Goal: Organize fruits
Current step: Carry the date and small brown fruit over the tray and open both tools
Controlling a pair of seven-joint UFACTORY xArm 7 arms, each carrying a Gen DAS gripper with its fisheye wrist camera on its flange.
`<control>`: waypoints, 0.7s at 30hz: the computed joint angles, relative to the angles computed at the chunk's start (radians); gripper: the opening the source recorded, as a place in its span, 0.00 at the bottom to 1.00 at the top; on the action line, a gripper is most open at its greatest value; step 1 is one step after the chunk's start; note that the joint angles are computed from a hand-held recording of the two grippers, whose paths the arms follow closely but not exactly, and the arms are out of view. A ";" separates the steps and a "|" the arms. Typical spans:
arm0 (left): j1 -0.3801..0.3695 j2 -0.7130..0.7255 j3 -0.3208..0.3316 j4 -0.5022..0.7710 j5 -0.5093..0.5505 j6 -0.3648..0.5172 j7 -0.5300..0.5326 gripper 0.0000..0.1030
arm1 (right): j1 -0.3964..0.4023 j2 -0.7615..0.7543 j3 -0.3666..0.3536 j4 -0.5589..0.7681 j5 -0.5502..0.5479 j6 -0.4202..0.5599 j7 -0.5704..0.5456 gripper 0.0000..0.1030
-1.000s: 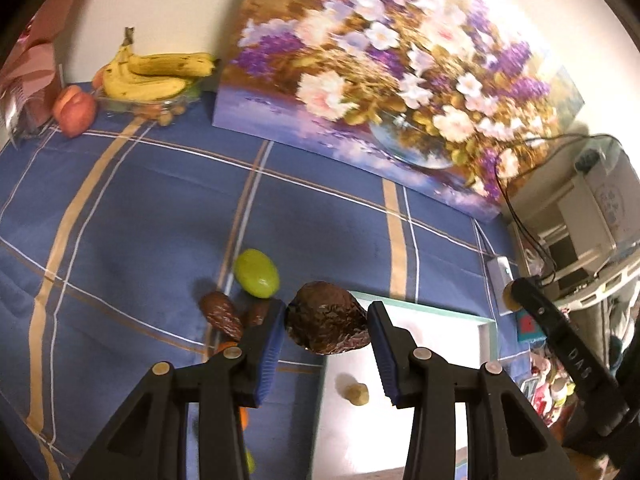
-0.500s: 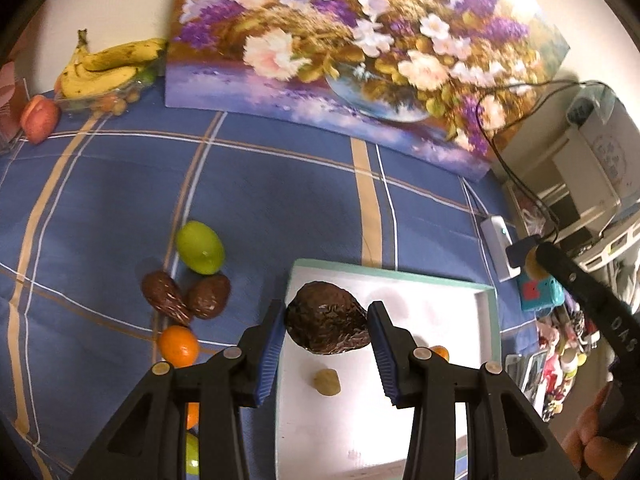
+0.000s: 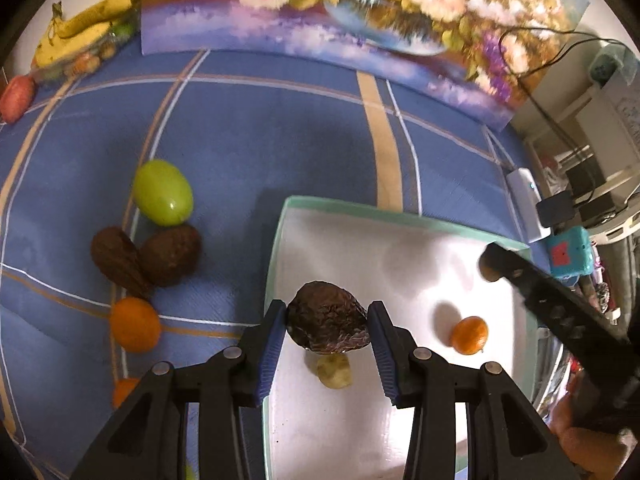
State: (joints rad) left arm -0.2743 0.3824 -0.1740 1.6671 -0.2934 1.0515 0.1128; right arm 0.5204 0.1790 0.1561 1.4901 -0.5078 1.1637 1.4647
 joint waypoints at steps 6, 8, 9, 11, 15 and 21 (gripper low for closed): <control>-0.009 0.009 0.001 -0.019 0.015 -0.008 -0.005 0.43 | -0.023 0.021 -0.003 -0.065 0.092 -0.065 -0.019 0.23; -0.010 0.008 -0.002 -0.023 0.013 -0.012 0.000 0.43 | -0.027 0.023 -0.005 -0.079 0.107 -0.078 -0.025 0.23; -0.011 0.007 -0.002 -0.025 0.014 -0.015 0.000 0.43 | -0.028 0.021 -0.006 -0.088 0.114 -0.085 -0.028 0.23; -0.013 0.007 -0.002 -0.026 0.018 -0.017 0.001 0.43 | -0.026 0.017 -0.006 -0.095 0.109 -0.091 -0.023 0.23; -0.014 0.022 -0.003 -0.005 0.017 -0.003 -0.005 0.44 | -0.025 0.018 -0.005 -0.092 0.115 -0.086 -0.027 0.23; -0.006 0.020 -0.003 0.017 0.012 0.021 0.004 0.50 | -0.026 0.021 -0.008 -0.066 0.120 -0.058 -0.052 0.23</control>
State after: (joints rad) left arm -0.2802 0.4024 -0.1768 1.6846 -0.2812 1.0728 0.1168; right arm 0.4944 0.2001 0.1486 1.4243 -0.3873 1.1059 1.4122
